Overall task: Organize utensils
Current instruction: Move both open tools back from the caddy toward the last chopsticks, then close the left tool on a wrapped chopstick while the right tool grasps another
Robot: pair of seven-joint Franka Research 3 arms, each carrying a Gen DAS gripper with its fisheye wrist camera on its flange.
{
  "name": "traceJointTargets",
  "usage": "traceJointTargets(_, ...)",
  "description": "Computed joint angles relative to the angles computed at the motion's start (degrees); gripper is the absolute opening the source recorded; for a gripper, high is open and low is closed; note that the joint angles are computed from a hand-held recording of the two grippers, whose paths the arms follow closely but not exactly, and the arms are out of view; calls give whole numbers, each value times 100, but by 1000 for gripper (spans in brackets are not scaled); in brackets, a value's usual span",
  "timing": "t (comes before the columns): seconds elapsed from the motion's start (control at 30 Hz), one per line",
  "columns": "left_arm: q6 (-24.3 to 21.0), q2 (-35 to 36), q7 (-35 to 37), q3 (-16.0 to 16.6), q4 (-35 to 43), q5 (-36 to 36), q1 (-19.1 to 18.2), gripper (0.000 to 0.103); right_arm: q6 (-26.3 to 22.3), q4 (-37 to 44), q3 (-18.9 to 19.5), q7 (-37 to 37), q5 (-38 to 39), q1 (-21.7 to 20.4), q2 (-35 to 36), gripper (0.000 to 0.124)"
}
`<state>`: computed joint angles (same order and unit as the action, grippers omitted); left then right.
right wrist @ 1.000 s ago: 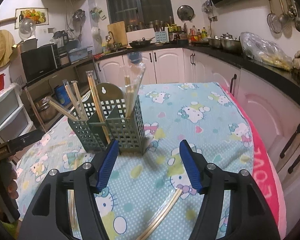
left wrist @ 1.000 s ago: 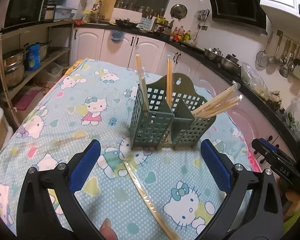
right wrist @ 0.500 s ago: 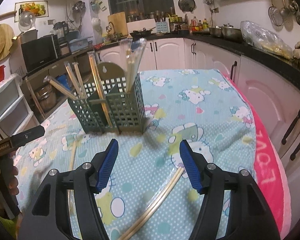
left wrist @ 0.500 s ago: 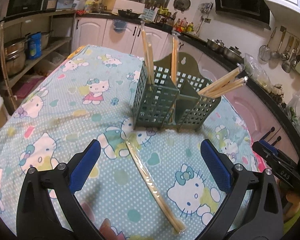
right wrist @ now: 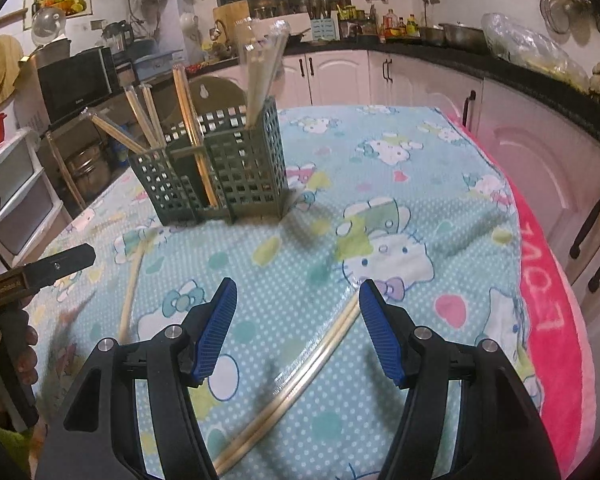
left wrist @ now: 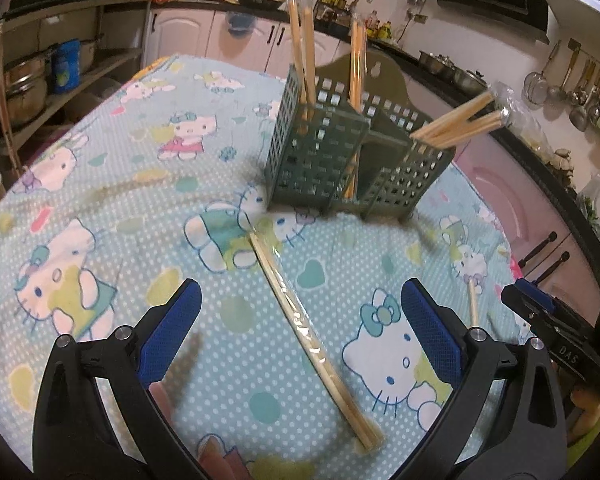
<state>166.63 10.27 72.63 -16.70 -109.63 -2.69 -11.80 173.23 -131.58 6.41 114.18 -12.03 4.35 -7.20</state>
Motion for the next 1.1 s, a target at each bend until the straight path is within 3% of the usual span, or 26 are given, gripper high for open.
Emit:
traceJointTargets(0.37,-364,322,378,-211,246,-523,128,91,-338,49,-339,-812,1102,334,198,61)
traceJointTargets(0.67,-705,775,281,-101,812,-386,39,70,-635,249,-468,-1373,1843,472,427,60)
traceJointTargets(0.87,-1087,1253,91,2,1539,-53,-45,64,-794,401,-521,-1658,2207,502,561,59)
traceJointTargets(1.1,-1335,1618,-210,149,2115,390,-166,50,-1069,742,-569,-1617,2127,487,800,54)
